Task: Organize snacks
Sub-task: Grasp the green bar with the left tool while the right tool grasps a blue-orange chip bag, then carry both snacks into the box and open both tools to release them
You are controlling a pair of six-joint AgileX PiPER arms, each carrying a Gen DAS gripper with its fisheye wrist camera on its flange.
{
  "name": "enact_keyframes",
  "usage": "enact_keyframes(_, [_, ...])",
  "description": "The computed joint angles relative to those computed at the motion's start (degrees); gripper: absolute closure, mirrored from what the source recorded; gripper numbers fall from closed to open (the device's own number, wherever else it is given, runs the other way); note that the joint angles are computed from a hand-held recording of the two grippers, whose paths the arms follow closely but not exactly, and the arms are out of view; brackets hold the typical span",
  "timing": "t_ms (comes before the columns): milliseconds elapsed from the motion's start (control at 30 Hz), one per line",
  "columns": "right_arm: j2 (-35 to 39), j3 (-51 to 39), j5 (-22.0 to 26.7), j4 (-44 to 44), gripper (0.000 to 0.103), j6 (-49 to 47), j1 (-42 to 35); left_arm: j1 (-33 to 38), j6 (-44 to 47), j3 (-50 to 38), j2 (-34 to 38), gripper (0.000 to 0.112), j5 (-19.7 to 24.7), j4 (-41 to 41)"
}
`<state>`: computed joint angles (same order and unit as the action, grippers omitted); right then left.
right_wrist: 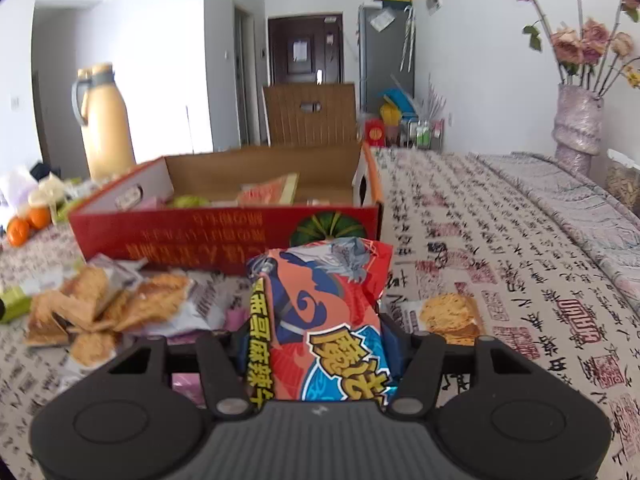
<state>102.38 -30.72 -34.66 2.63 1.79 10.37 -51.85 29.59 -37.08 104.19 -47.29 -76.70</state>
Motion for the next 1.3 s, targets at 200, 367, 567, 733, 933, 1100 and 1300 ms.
enact_keyframes(200, [-3.98,4.77,-4.13,-0.67,0.045,2.25,-0.09,7.27,8.69,-0.64,-0.86,0.009,3.93,0.80])
enact_keyframes(367, [-5.62,7.49,-6.12,-0.80,0.045,3.81,-0.08,15.76,20.90,-6.13,2.61,0.009,11.71,-2.37])
enact_keyframes(567, [-5.50,8.49,-6.65,-0.69,0.045,4.55,-0.10,20.55,29.49,-10.48,5.59,0.010,19.86,-1.35])
enact_keyframes(733, [-5.24,8.69,-6.80,-0.34,0.045,5.07,0.23,23.40,24.68,-11.60,4.75,0.046,28.77,4.17])
enact_keyframes(933, [-5.10,8.89,-6.78,-1.21,0.044,5.84,-0.27,18.46,18.88,-7.72,2.35,0.076,26.42,9.31])
enact_keyframes(1100, [-4.74,8.83,-6.76,-1.69,0.044,6.35,-0.09,14.56,13.44,-4.32,1.14,0.077,22.14,9.63])
enact_keyframes(1300, [-5.16,9.42,-7.26,-2.24,0.044,6.60,0.04,12.35,7.01,-0.74,-0.83,0.077,17.55,12.13])
